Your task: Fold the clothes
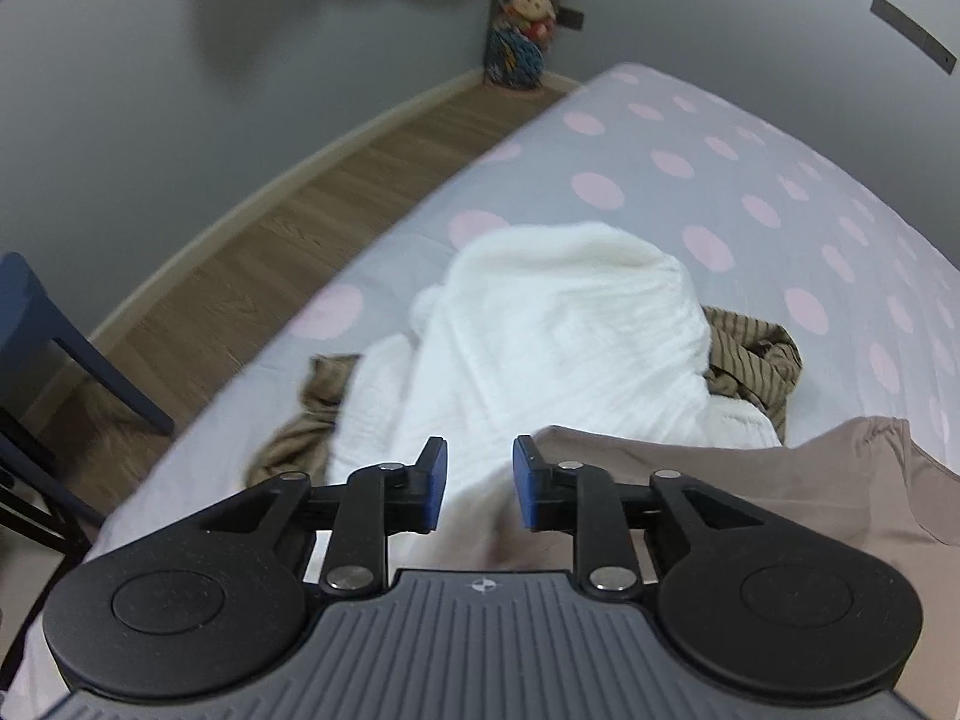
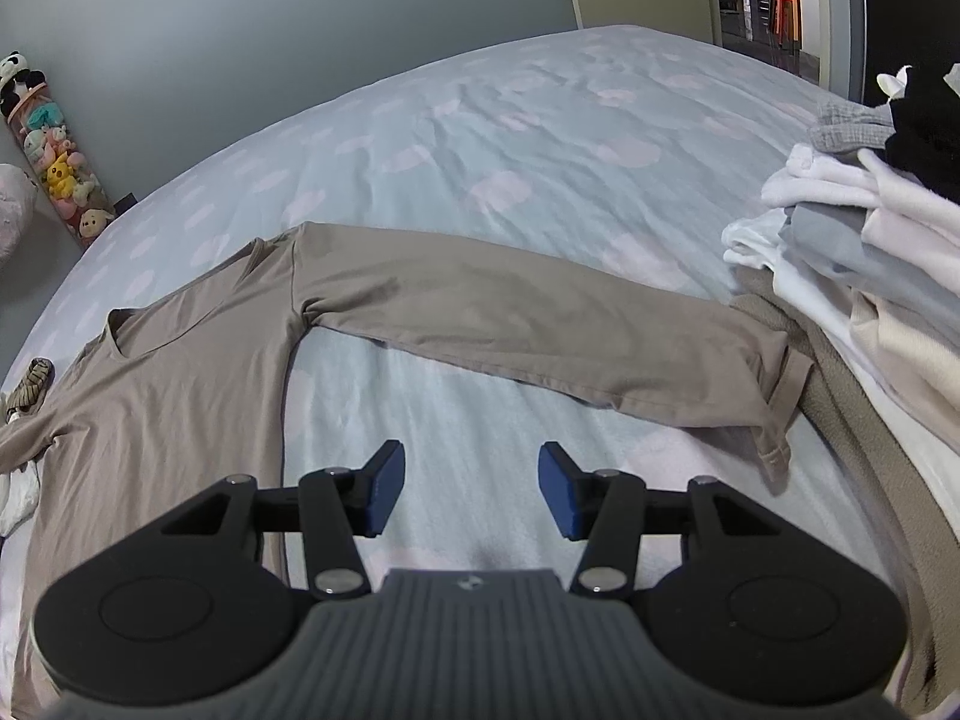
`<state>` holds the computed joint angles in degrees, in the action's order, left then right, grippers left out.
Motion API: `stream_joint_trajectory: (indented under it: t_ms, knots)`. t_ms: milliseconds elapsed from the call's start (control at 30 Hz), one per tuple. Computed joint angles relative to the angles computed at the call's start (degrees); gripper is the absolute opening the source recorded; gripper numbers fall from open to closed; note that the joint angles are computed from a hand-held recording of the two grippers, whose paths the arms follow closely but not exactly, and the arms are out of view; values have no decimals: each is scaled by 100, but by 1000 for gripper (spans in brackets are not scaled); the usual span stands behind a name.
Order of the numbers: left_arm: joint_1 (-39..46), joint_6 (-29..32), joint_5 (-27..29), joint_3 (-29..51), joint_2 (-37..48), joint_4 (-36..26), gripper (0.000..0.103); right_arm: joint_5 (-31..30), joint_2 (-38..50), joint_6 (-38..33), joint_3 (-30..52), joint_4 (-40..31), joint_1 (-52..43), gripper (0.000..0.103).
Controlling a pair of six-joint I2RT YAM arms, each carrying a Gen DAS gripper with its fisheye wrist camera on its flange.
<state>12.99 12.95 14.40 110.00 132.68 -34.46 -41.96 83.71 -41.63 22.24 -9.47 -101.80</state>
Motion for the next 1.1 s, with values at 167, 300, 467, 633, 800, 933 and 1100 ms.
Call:
stream_joint_trajectory:
  t_ms: [167, 300, 467, 633, 800, 933, 1100]
  knots:
    - [219, 597, 539, -1212, -774, 519, 42, -25, 17, 37, 6, 16, 13, 54]
    - [131, 1040, 515, -2078, -1199, 875, 43, -52, 20, 12, 7, 10, -1, 54]
    - [-182, 1433, -268, -2761, -1254, 1667, 51, -118, 7, -61, 12, -56, -76, 54]
    - [-441, 1761, -1018, -3001, -1022, 2238, 49, -137, -31, -46, -7, -63, -104, 54]
    - [-340, 1228, -1094, -2872, -1025, 2591, 36, -87, -83, -50, -22, -83, -56, 54]
    - [-111, 548, -956, -2020, -749, 1970, 36, -119, -41, -73, 11, -114, -102, 54]
    - [79, 237, -740, -1565, -633, 1537, 35, -147, -32, -87, 19, -134, -115, 54]
